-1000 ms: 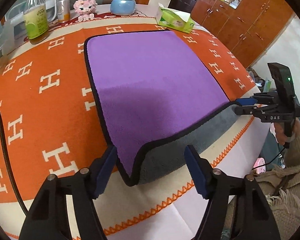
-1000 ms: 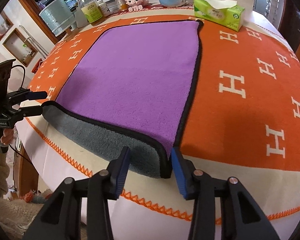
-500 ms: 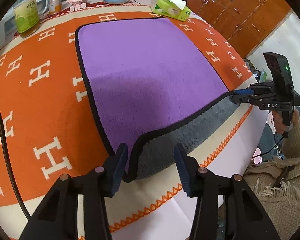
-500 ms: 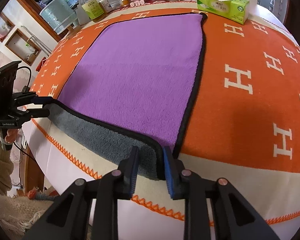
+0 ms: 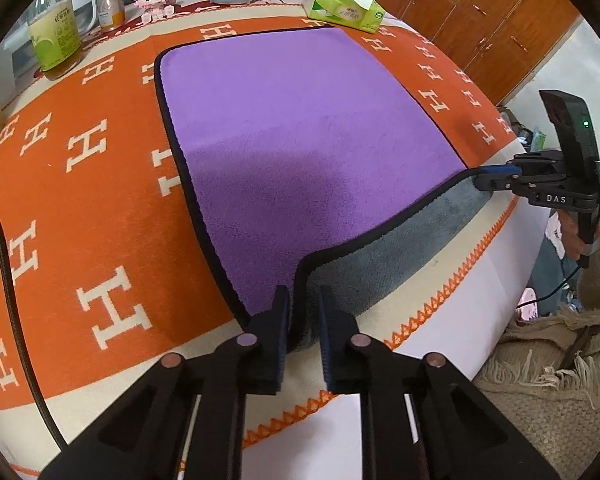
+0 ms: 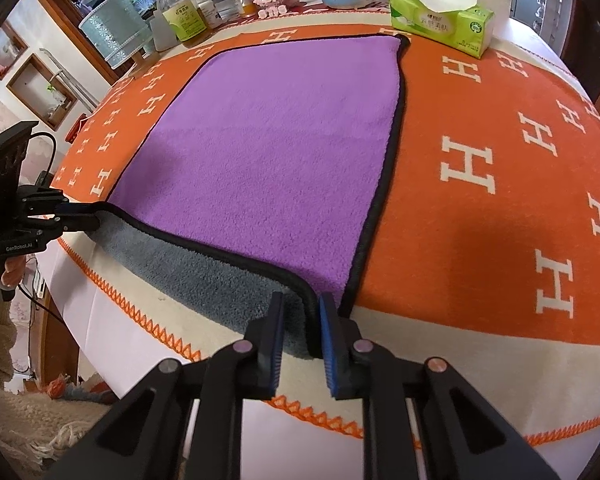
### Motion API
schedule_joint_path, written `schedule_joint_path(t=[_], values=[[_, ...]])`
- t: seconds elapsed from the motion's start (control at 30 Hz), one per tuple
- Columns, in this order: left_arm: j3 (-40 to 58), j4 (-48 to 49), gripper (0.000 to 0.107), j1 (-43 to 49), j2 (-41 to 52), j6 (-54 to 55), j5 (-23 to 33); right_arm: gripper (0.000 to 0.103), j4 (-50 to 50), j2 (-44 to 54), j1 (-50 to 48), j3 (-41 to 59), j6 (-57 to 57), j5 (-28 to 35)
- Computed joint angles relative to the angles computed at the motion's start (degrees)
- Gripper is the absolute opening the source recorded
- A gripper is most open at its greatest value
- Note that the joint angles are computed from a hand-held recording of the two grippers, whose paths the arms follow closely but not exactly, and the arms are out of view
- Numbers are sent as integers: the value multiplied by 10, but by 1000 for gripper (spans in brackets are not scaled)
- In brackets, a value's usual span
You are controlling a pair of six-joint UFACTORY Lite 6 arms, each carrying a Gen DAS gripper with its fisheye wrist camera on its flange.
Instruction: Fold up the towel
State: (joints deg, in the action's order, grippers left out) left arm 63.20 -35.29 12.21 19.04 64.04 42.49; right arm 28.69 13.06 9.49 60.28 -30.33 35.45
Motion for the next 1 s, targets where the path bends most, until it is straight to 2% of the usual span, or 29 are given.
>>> schedule_joint_path(t=[0.27, 0.47, 0.6, 0.77, 1.0], values=[[-26, 27, 4, -25, -24, -52, -63, 6, -45, -23, 18, -10, 54, -27], [-48, 60, 4, -55, -58, -106, -118, 5, -93, -40, 37, -9, 107, -52], [-35, 78, 4, -62, -62, -142, -134, 5, -125, -37, 43, 11, 148, -63], [33, 127, 4, -80, -23, -220, -152, 5, -157, -5, 43, 70, 189, -70], [186, 249, 4, -113, 82, -377, -172, 5, -213, 111, 37, 235, 259, -60]])
